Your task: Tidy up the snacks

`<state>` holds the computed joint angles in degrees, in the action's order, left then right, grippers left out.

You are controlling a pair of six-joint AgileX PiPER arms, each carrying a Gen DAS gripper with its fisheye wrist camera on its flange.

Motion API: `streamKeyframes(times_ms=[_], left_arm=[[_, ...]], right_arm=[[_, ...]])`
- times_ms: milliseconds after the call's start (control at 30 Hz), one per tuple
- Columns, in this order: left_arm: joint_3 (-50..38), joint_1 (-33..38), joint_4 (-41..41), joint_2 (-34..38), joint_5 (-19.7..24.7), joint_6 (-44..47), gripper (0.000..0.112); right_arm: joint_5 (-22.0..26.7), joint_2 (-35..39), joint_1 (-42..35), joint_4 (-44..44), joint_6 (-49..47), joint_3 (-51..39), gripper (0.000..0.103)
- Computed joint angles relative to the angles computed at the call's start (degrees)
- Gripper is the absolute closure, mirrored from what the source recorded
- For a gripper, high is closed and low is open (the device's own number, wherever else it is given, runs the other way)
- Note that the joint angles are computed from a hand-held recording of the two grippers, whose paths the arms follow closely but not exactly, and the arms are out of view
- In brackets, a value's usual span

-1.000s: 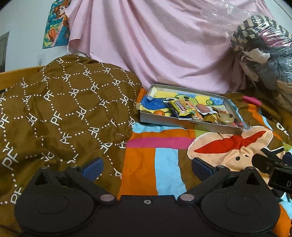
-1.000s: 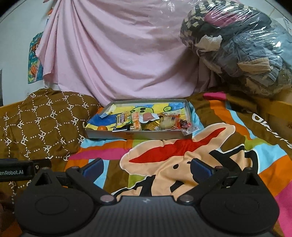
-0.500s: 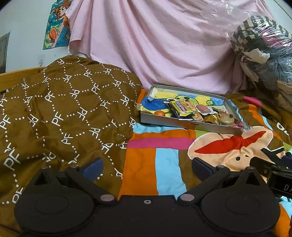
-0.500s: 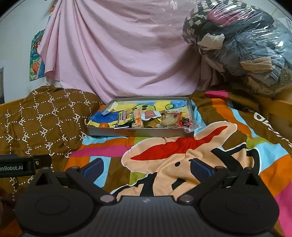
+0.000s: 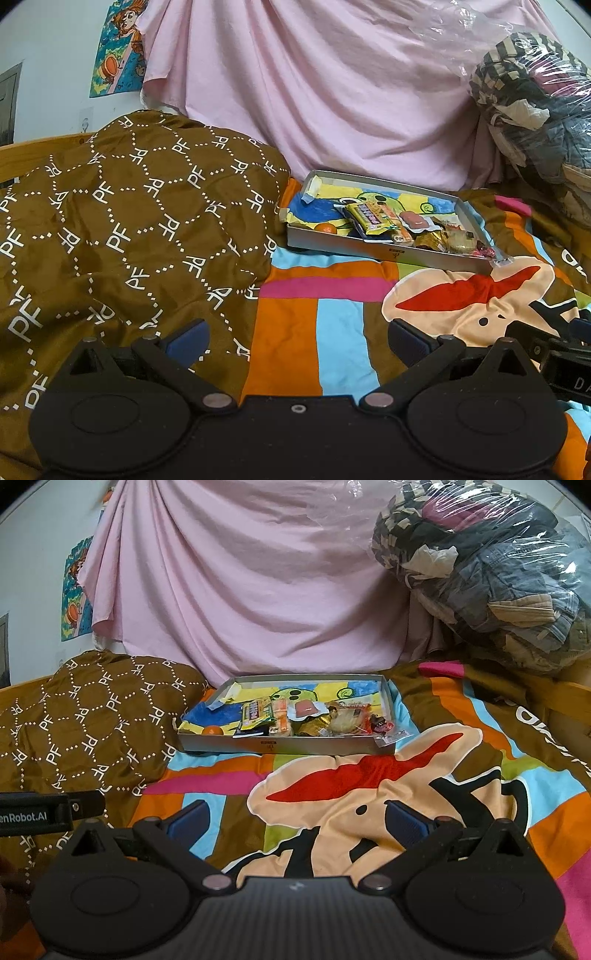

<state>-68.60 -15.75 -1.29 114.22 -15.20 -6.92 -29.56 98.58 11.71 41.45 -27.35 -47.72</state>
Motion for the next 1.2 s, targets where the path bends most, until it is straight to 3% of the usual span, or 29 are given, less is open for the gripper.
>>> streamKeyframes(times_ms=[1033,1200], left_arm=[[-0.1,0.2,0.9,-0.1,0.7,-0.9,0.01],[-0.2,-0.2,-3.3,-0.3,2.2,3.5,0.01]], right_arm=[[-0.1,0.2,0.2,0.2,0.0,0.1,0.0],[0.0,0.3,0.2,0.2,-0.1,0.1,0.0]])
